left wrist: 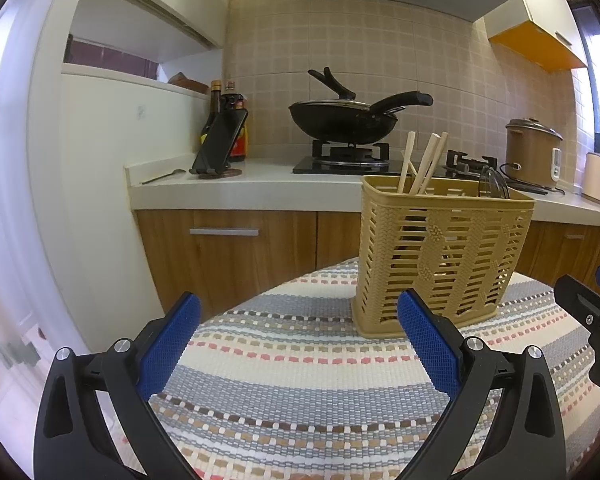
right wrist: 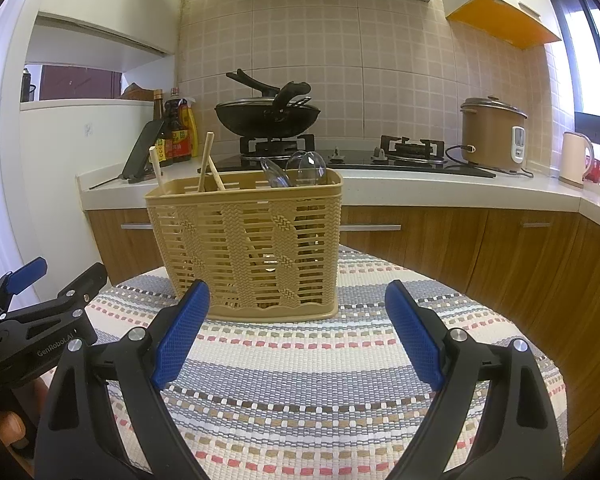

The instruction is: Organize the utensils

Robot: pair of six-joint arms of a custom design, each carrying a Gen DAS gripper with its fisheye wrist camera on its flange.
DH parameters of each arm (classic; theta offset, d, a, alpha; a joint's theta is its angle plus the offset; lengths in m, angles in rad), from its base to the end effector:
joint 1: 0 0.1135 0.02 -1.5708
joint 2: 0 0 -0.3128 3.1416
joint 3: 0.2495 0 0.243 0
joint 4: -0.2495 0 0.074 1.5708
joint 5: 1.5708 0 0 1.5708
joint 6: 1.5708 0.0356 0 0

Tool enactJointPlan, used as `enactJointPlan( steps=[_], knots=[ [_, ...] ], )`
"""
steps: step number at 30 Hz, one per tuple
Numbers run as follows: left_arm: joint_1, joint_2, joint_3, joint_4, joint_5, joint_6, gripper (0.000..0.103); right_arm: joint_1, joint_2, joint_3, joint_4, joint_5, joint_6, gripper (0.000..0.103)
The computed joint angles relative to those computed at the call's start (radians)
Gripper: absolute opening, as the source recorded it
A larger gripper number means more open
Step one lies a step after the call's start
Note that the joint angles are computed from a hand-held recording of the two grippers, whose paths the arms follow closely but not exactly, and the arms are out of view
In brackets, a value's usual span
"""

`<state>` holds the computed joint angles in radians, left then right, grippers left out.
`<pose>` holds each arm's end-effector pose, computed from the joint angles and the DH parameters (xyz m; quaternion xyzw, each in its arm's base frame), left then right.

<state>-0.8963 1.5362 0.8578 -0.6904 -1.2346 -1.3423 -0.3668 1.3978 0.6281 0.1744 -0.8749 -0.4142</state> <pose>0.1807 -0.1722 0.2411 -0.2363 0.7783 0.1773 0.5541 0.2499 -0.0667 0.2466 -0.2174 0.7953 0.1845 0.5350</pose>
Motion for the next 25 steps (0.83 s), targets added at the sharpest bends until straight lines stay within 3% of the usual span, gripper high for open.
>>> enactJointPlan(
  steps=[8, 15, 19, 22, 25],
  knots=[
    [-0.002, 0.01, 0.009, -0.01, -0.001, -0.007, 0.095, 0.001, -0.001, -0.001, 0.004, 0.003, 0.003, 0.085],
    [-0.021, 0.06, 0.056, -0.156, -0.043, -0.126, 0.095, 0.0, -0.002, -0.003, 0.008, 0.003, 0.002, 0.085],
    [-0.008, 0.036, 0.043, -0.137, -0.018, -0.125, 0.096, 0.0, -0.005, -0.005, 0.009, 0.005, 0.001, 0.086],
    [0.009, -0.011, 0.001, -0.025, 0.021, -0.035, 0.096, -0.001, -0.006, -0.006, 0.009, 0.007, 0.0, 0.086],
    [0.011, -0.015, -0.005, -0.008, 0.03, -0.022, 0.096, 0.0, -0.006, -0.006, 0.007, 0.011, -0.003, 0.086]
  ],
)
